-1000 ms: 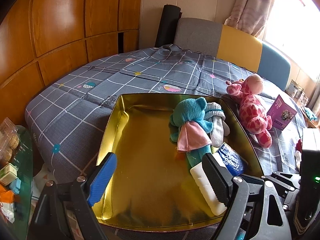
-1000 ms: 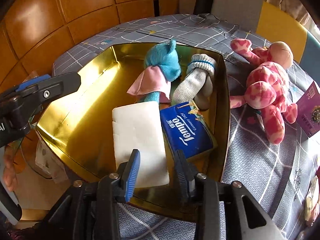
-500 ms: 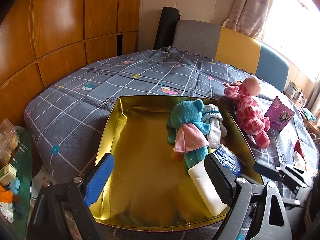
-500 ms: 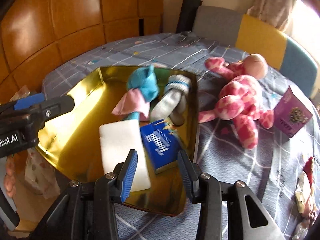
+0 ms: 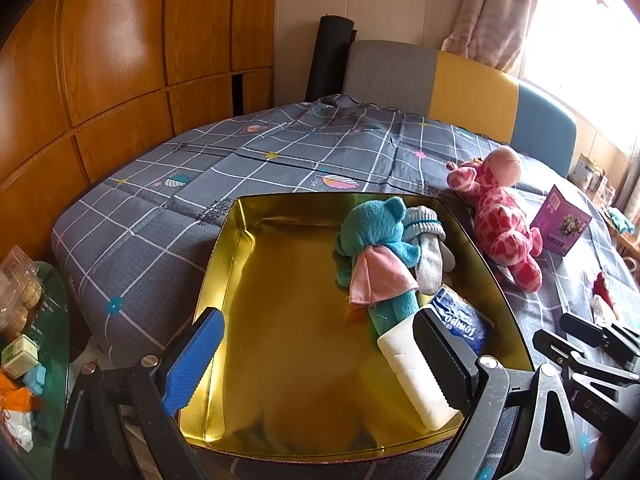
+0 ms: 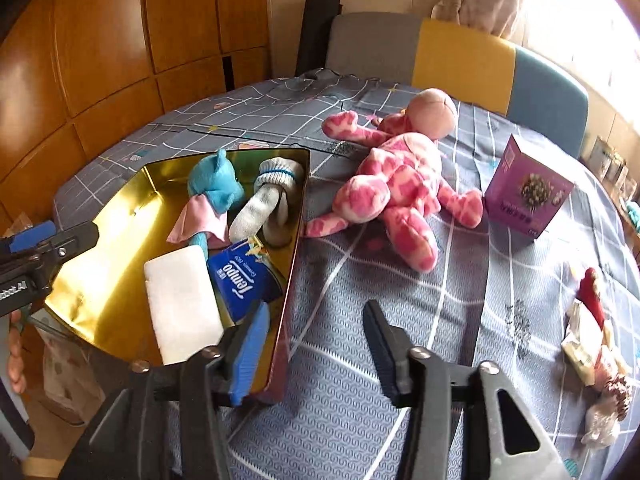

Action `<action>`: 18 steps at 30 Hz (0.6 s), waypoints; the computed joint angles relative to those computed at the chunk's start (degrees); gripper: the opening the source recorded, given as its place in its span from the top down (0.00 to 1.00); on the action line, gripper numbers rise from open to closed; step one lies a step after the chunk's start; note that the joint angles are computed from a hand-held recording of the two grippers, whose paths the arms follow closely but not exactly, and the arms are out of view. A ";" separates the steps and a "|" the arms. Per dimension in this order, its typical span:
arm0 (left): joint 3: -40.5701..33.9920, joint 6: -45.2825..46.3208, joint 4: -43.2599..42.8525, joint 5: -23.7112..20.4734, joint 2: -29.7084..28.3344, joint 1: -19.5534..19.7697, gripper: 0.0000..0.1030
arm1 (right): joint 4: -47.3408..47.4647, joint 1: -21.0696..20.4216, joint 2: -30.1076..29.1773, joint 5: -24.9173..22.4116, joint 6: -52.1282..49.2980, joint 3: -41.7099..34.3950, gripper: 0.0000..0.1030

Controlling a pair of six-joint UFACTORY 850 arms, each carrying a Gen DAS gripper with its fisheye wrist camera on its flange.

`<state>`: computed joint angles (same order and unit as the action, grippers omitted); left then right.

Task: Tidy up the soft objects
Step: 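Move both tools away from the tray toward the white paper packet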

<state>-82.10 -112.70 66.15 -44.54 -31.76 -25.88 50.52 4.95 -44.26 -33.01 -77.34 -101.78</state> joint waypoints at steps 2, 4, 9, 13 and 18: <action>-0.12 0.22 0.15 0.10 -0.02 -0.12 0.07 | 2.38 -0.61 0.68 1.15 -2.16 0.96 0.50; -0.32 0.59 0.29 0.24 -0.11 -0.25 0.07 | 2.24 -0.71 0.97 2.95 -1.95 1.72 0.50; -1.31 2.25 1.67 1.41 -0.63 -0.99 0.07 | -8.18 -1.15 0.30 5.98 8.02 0.57 0.50; -2.43 2.94 3.25 1.99 -1.14 -1.70 0.07 | -9.79 -2.81 -1.56 2.16 10.69 -2.69 0.51; -4.83 5.36 3.78 3.12 -2.32 -2.28 0.06 | -9.87 -4.50 -2.81 -0.02 9.33 -5.33 0.50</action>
